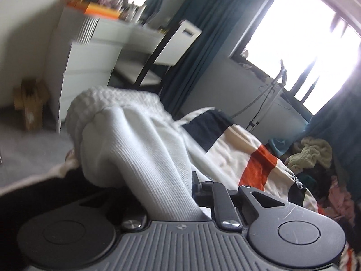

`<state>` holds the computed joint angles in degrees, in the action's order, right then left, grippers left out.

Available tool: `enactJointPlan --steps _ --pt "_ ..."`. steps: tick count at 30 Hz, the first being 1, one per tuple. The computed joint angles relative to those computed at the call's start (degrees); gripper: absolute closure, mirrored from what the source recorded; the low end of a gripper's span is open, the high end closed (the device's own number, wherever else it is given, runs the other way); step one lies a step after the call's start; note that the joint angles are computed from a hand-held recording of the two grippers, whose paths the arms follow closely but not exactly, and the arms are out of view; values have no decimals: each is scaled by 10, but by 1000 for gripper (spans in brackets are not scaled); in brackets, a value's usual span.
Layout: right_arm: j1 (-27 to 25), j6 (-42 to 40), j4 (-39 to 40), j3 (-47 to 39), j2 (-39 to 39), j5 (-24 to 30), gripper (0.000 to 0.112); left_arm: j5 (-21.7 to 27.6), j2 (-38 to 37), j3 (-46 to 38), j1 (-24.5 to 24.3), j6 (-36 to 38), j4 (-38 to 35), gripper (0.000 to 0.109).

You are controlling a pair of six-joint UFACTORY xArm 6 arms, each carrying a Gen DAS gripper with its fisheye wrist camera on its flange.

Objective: Fold clothes

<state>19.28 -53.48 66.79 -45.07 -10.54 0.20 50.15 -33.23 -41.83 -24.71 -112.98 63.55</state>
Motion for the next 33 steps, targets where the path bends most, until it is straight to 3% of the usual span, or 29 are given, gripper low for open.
enactJointPlan --steps 4,7,11,13,18,22,25,28,31,33 --pt "-8 -25 47 -10 -2 15 58 123 61 -82 -100 12 78 95" --pt "-14 -63 114 -23 -2 16 59 202 147 -175 -170 37 138 95" --pt "-30 -59 178 -38 1 -7 58 234 293 -326 -219 73 210 95" --pt "-44 -18 182 -40 3 -22 58 243 358 -400 -250 99 236 95" --pt "-83 124 125 -30 7 -48 57 227 548 -609 -303 171 261 95" --pt "-102 41 242 -57 18 -49 57 178 702 -769 -320 260 220 95" --pt "-112 2 292 -66 24 -34 57 131 790 -855 -320 365 96 94" --pt "-125 9 299 -63 24 -6 57 82 803 -836 -304 424 -6 88" --pt "-140 -35 363 -68 22 23 57 67 796 -819 -307 464 6 82" --pt "-151 -51 400 -69 20 44 57 39 767 -785 -302 476 -5 56"
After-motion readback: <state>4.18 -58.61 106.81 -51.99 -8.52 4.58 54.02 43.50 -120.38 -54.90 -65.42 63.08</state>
